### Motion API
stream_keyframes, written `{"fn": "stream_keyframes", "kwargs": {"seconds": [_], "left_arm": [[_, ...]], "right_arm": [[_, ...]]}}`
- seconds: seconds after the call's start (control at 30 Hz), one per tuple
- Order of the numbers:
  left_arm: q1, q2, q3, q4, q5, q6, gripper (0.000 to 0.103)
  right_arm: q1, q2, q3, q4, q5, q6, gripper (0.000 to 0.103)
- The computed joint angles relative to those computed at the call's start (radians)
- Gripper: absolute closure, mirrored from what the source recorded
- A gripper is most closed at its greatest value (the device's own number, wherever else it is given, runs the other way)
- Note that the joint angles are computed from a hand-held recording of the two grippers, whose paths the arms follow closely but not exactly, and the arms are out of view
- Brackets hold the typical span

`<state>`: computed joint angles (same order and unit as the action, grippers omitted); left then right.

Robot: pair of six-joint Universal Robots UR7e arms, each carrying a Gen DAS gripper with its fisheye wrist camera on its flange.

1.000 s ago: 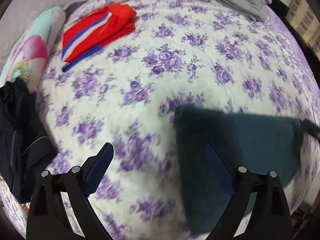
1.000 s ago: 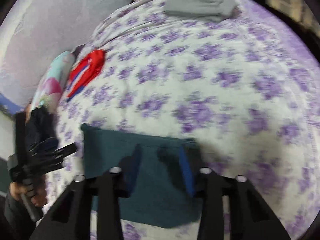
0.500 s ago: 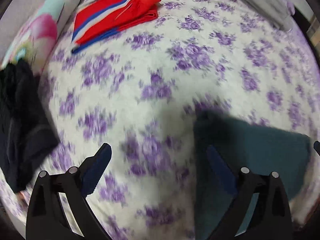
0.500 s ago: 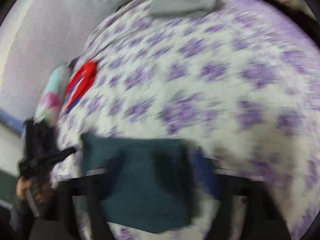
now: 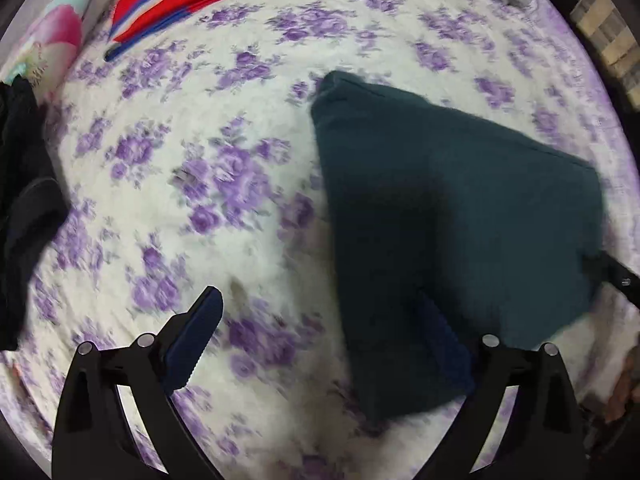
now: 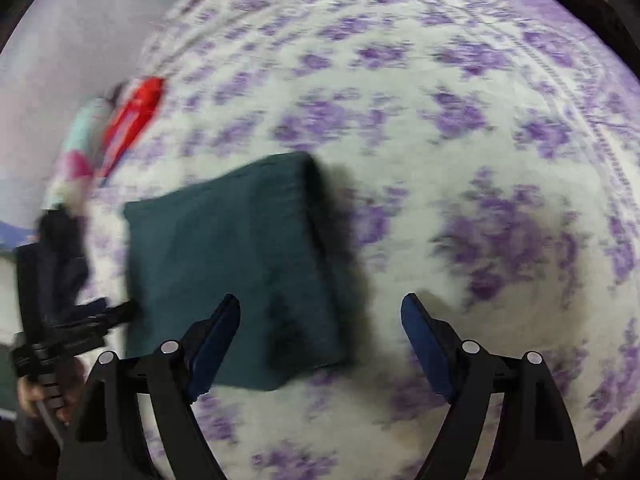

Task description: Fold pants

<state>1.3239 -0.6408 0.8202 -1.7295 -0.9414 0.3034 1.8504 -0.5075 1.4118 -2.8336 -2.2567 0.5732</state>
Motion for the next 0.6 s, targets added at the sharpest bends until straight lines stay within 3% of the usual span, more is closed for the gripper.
{"fn": "stream_keyframes", "kwargs": {"seconds": [0.1, 0.17, 0.2, 0.27, 0.33, 0.4, 0.5, 0.53, 0.6], "left_arm": [[0.017, 0.020, -0.071, 0.186, -0.120, -0.065, 0.009], [0.023, 0.029, -0.063, 0.221, -0.124, -0.081, 0.009], [0.015, 0.014, -0.014, 0.176, -0.092, -0.066, 0.008], [0.002, -0.004, 0.028, 0.143, -0.077, -0.043, 0.018], [-0.017, -0.021, 0.069, 0.117, -0.046, -0.025, 0.033], [-0.028, -0.029, 0.086, 0.106, -0.013, -0.027, 0.042], [-0.027, -0.019, 0.036, 0.150, -0.021, -0.065, 0.054], [-0.023, -0.007, -0.004, 0.187, -0.036, -0.087, 0.054], [-0.011, 0.030, -0.098, 0.256, -0.068, -0.133, 0.053]], "right_arm": [[-0.017, 0.039, -0.034, 0.016, 0.002, 0.012, 0.014], [-0.008, 0.074, -0.068, -0.010, -0.028, -0.031, 0.004], [0.000, 0.095, -0.102, 0.025, -0.051, -0.032, 0.004], [0.011, 0.112, -0.140, 0.064, -0.040, -0.049, 0.012], [0.014, 0.119, -0.162, 0.089, 0.014, -0.051, 0.058], [0.004, 0.098, -0.127, 0.031, 0.104, -0.028, 0.079], [-0.004, 0.091, -0.127, 0.038, 0.117, -0.008, 0.076], [-0.005, 0.086, -0.123, 0.041, 0.106, 0.007, 0.068], [-0.006, 0.063, -0.088, 0.007, 0.086, 0.022, 0.066]]}}
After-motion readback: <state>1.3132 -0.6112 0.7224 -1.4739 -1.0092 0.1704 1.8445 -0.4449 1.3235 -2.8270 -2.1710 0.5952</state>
